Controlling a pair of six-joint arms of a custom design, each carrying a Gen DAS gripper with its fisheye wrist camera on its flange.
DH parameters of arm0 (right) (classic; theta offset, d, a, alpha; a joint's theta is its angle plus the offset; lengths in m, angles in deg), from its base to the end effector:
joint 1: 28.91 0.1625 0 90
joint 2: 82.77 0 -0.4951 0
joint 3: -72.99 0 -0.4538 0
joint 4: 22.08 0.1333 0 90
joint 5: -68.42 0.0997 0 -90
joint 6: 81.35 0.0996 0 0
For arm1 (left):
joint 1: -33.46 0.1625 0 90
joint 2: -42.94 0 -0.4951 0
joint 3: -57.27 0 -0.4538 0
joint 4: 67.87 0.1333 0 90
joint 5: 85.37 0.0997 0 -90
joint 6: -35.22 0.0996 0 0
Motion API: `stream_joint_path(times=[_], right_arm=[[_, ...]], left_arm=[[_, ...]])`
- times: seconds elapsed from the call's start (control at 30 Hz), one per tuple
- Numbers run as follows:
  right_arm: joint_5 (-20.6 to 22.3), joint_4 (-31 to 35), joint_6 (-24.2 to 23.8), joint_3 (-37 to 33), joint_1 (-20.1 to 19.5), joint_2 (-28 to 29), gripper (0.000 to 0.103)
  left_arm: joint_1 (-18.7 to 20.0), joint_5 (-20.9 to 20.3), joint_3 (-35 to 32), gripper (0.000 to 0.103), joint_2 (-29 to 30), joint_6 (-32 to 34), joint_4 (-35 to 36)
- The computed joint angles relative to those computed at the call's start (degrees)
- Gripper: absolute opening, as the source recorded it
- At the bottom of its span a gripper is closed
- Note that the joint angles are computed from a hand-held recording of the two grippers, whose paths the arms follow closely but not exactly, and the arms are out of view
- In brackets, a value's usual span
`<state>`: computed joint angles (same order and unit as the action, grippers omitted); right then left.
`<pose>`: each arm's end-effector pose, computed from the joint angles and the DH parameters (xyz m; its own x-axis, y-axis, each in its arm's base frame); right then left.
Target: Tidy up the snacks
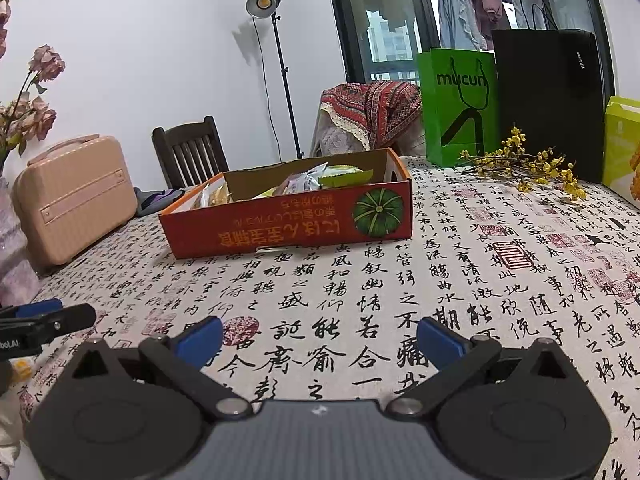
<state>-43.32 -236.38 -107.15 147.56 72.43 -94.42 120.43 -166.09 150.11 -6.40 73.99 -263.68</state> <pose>0.2559 -0.7855 -0.0984 -0.8365 -0.0818 0.5418 -0.5090 0.4821 -0.7131 0.1077 -0.7919 0.2683 -0.7589 0.2201 -0.6129 0.6410 0.4184 -0.6435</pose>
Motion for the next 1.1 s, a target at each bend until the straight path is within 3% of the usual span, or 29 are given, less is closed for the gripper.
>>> stream_joint_path(times=[1.1], right_arm=[[-0.1,0.0,-0.1,-0.1,0.0,0.1,0.103]], left_arm=[[0.1,-0.5,0.4,0.103,-0.3,0.0,0.6]])
